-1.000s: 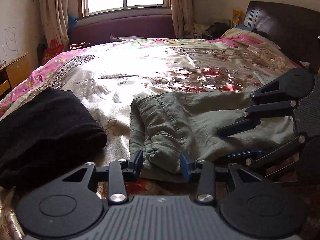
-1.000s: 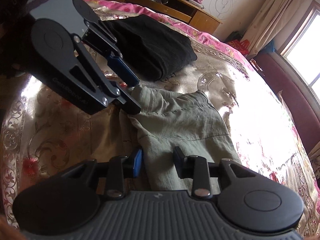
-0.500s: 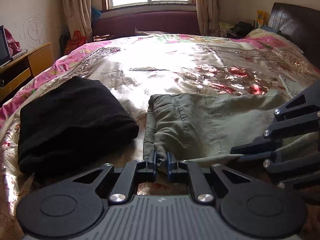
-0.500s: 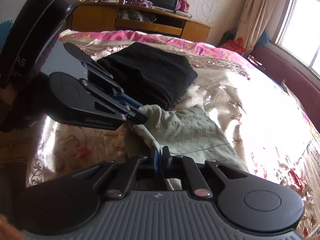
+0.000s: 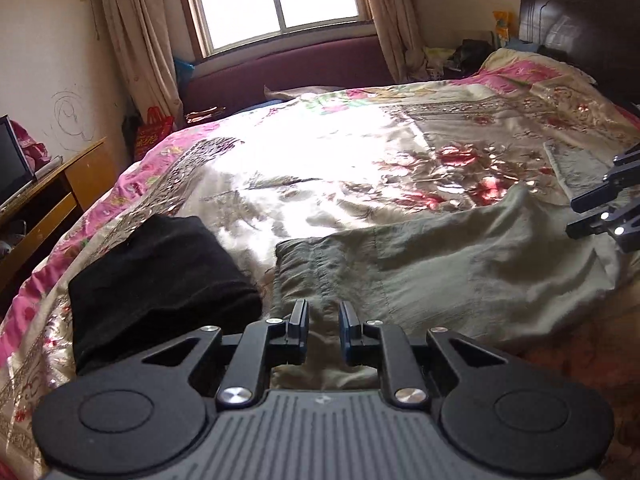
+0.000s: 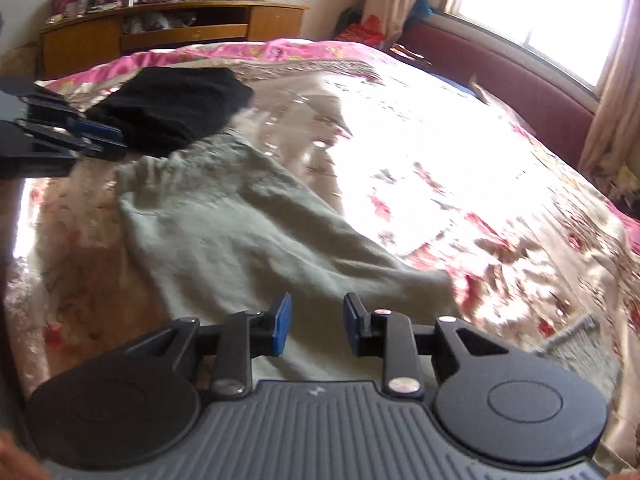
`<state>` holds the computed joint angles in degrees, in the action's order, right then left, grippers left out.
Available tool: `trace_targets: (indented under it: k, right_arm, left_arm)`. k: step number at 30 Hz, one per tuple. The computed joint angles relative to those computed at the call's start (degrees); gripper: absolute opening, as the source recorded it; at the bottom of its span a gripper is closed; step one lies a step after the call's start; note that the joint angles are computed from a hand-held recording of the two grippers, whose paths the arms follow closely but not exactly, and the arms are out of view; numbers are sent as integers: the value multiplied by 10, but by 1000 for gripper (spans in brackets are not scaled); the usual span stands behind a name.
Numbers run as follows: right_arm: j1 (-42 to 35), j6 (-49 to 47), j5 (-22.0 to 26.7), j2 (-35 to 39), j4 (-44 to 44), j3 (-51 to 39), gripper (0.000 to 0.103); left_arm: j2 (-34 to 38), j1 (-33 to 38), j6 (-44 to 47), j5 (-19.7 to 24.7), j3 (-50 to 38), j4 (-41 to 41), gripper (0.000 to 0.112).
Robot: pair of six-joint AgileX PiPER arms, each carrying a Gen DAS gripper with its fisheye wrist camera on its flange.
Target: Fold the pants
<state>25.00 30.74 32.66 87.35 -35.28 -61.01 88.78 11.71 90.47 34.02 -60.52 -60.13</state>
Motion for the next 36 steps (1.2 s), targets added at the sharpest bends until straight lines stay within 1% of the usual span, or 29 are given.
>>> trace_targets:
  k: [1,2,3,4,7,8,10,11,13,15,16,18,19,20,21,23,24,26,29,33,36]
  right_arm:
    - [-42,-4,16,2,8,-2,30]
    - [-85,-15,18,6,27,-3,30]
    - [-125,-30,24,17,49,-15,30]
    - [-169,-51,37,37,76,-39,32]
    - [-265,-56,26,86,114,-90,33]
    - [-297,-56,31,118,131,-129,38]
    - [-338,-59,54,174,171,-204,45]
    - [-353,-68,66,204,190,-244,45]
    - [-360,-45,85,255,180,-310,45]
    - [-359,-44,123,310,178,-386,46]
    - [-358,-40,142,336,177,-421,47]
    - [-349,-12,170,373,141,-461,46]
    - [-346,9,169,380,115,-461,45]
    - [-349,20,159,377,111,-451,43]
    - [-354,28,151,372,116,-441,37]
    - [-373,15,150,361,148,-436,1]
    - [-384,-3,145,350,176,-427,2]
    - [-402,-33,131,320,214,-402,1]
    - [-429,-82,100,263,291,-365,1]
    - [-450,-133,82,210,362,-358,1]
    - [-478,-216,49,149,475,-324,1]
  left_arm:
    - [2,-21,-21,18,-8,10,32]
    - [5,-48,-35,27,-13,13,32]
    - [9,-70,-39,28,-15,10,32]
    - [19,-109,-49,25,-20,4,32]
    - [65,-207,-103,18,-55,14,32]
    - [82,-236,-118,15,-70,19,32]
    - [113,-284,-152,15,-99,31,32]
    - [131,-300,-171,23,-118,39,33]
    - [158,-329,-198,25,-145,54,34]
    - [177,-351,-215,15,-159,67,34]
    - [185,-356,-223,19,-165,72,35]
    - [199,-364,-243,22,-173,80,37]
    - [202,-371,-244,13,-168,82,37]
    - [200,-373,-236,3,-159,80,37]
    - [199,-376,-224,-7,-150,74,37]
    - [195,-379,-209,-19,-139,67,36]
    - [194,-379,-204,-22,-138,65,35]
    - [195,-378,-208,-24,-143,72,27]
    - [195,-375,-227,-18,-161,84,22]
    - [188,-383,-246,-44,-185,109,21]
    - [166,-388,-253,-79,-183,126,20]
